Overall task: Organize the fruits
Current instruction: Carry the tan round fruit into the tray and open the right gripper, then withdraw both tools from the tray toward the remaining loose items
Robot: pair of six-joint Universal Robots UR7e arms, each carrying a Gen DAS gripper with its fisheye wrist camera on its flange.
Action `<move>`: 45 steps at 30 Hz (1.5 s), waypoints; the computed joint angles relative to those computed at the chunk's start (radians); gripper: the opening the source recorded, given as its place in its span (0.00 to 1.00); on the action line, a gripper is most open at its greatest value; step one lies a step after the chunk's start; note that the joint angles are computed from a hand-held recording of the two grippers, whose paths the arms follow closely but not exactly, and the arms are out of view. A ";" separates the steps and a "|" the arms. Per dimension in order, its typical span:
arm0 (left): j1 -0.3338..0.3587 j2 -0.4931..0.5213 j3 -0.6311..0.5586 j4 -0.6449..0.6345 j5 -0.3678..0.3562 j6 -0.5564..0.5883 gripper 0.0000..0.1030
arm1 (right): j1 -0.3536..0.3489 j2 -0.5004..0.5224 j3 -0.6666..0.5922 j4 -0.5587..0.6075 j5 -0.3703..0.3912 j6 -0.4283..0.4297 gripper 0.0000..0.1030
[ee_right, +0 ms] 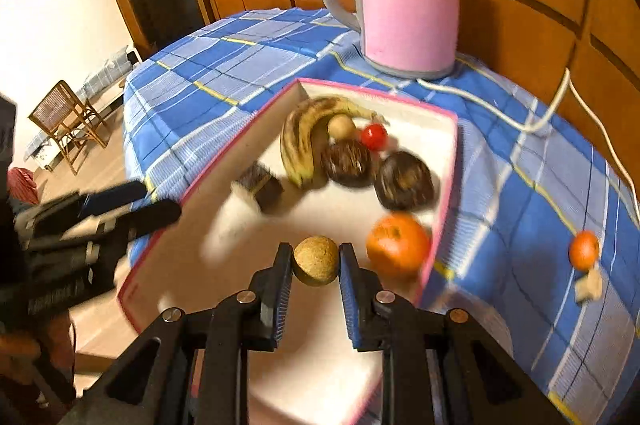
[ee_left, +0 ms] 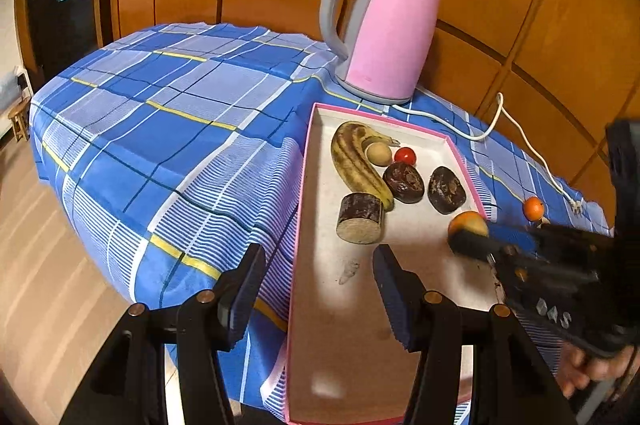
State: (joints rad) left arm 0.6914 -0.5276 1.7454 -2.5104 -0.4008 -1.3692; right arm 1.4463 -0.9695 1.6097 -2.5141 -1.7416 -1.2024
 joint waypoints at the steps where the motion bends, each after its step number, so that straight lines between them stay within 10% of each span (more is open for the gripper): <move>1: 0.000 0.000 0.002 -0.002 0.000 0.000 0.55 | 0.006 0.011 -0.004 -0.009 0.010 0.002 0.23; 5: 0.000 0.004 -0.002 0.000 -0.002 0.008 0.55 | 0.022 0.060 -0.024 -0.070 0.007 0.021 0.36; 45: -0.031 0.090 -0.121 -0.039 -0.034 0.224 0.55 | -0.111 -0.142 0.151 -0.360 0.107 0.081 0.36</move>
State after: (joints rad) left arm 0.6603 -0.4373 1.6245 -2.5489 -0.4352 -1.1447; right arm 1.3357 -1.1110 1.7611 -2.8744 -1.6350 -1.1217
